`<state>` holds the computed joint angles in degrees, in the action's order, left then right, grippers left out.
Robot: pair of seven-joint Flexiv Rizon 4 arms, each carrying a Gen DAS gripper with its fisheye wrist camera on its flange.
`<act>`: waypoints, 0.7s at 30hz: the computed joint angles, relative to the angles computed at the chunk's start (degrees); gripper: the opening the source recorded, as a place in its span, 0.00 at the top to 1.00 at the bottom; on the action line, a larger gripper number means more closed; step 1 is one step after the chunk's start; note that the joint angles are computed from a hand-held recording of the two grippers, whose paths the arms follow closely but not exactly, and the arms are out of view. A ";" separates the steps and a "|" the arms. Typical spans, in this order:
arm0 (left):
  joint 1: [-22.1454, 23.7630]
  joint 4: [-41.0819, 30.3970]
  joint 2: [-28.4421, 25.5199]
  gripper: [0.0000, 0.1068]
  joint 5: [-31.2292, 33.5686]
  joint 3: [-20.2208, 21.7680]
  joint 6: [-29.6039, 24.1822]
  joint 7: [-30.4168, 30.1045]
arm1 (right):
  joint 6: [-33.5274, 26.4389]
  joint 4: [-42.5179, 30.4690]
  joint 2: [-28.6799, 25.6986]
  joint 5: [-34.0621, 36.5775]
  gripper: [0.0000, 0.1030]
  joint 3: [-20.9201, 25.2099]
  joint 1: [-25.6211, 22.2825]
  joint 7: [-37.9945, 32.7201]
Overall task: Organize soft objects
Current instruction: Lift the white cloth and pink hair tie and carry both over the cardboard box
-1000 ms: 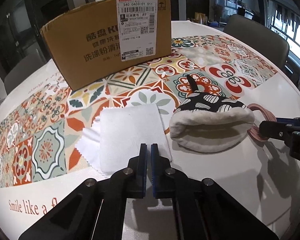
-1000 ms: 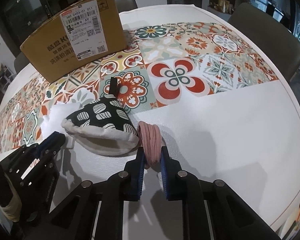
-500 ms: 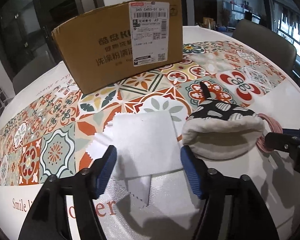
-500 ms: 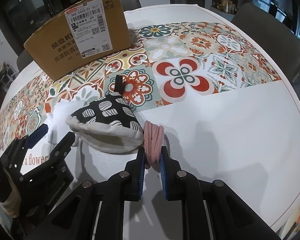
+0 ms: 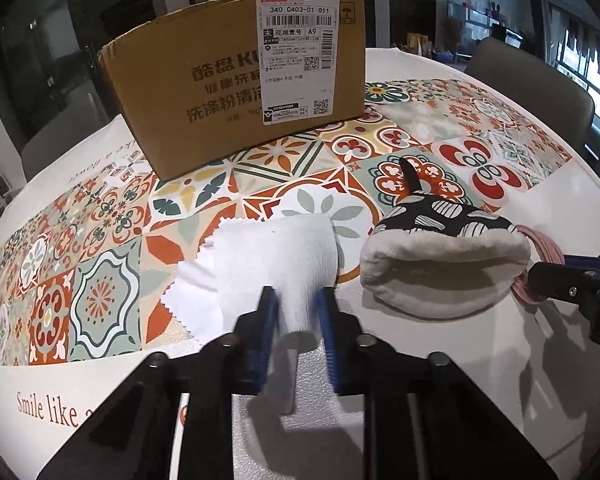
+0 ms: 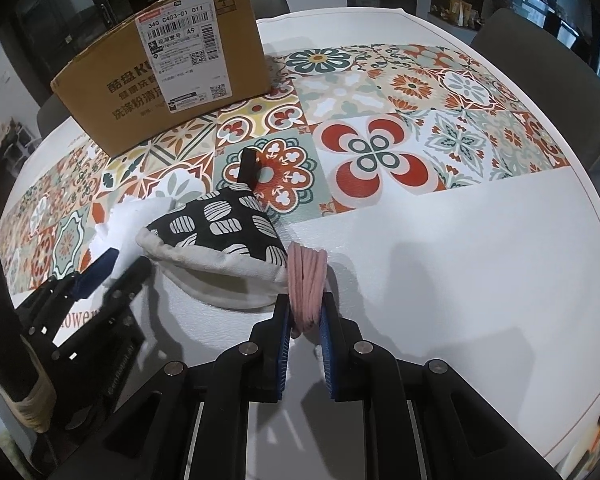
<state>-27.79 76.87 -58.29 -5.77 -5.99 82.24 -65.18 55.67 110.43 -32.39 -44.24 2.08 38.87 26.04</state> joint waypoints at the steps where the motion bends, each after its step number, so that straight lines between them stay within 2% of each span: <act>1: 0.10 0.11 0.11 0.84 0.04 -0.12 0.07 0.08 | 0.03 0.08 0.04 0.01 0.85 0.01 -0.05 -0.01; 11: 2.43 2.87 2.36 0.91 -0.63 -3.82 2.71 2.32 | 1.15 1.48 1.14 -2.00 0.85 -0.62 0.07 2.16; 21: 3.67 4.48 3.94 0.92 -2.09 -6.27 4.36 3.97 | -0.67 2.55 3.29 -6.95 0.89 -0.60 -0.18 4.97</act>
